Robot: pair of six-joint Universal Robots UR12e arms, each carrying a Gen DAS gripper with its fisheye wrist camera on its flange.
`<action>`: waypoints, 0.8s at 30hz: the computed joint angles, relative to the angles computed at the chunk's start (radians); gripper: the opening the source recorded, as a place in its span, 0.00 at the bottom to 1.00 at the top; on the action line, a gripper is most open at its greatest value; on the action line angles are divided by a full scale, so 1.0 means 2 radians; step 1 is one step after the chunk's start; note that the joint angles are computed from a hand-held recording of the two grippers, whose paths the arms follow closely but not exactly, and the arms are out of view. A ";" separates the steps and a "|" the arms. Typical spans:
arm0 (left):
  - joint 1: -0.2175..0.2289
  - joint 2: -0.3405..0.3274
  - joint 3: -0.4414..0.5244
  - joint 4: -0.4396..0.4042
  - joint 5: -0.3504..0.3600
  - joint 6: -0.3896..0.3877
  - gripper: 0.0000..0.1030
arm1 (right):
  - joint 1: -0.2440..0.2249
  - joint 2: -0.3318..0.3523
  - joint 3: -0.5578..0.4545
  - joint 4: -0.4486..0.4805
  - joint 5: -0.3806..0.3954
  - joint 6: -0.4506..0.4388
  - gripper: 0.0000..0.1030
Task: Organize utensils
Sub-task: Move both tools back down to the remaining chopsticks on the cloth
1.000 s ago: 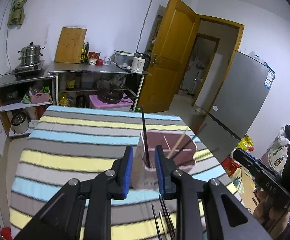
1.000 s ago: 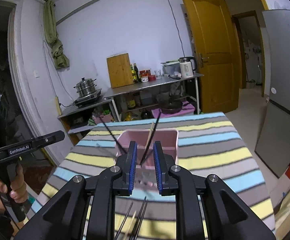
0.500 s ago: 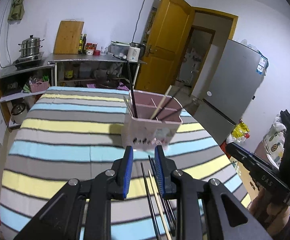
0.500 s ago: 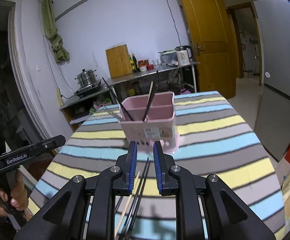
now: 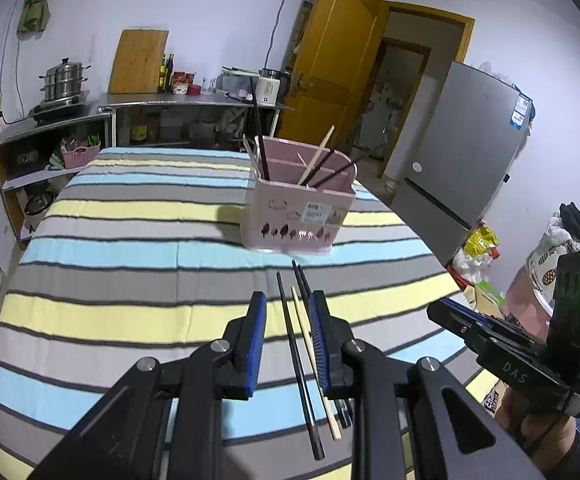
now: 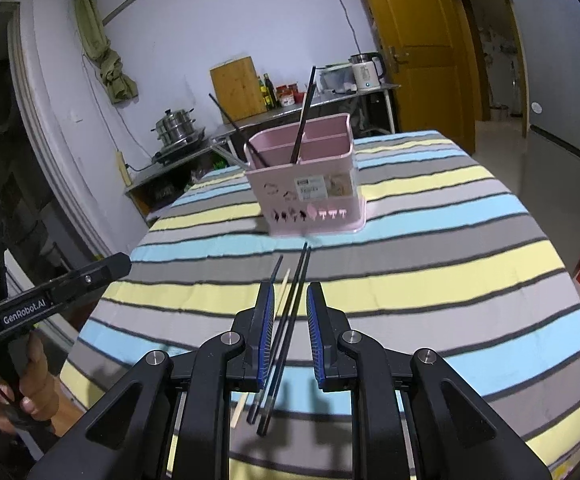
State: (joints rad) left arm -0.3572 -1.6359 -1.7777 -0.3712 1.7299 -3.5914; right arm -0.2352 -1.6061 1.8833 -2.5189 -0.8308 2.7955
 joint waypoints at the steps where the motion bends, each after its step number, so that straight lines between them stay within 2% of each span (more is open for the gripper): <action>1: 0.000 0.000 -0.001 -0.002 -0.001 0.000 0.23 | 0.000 0.000 0.001 0.002 0.000 -0.001 0.17; 8: -0.002 -0.003 -0.007 -0.012 -0.013 -0.006 0.23 | 0.004 0.001 0.003 0.013 -0.008 -0.011 0.17; 24: 0.016 -0.033 0.012 -0.062 -0.061 -0.020 0.23 | 0.015 0.034 -0.018 0.051 -0.034 -0.008 0.17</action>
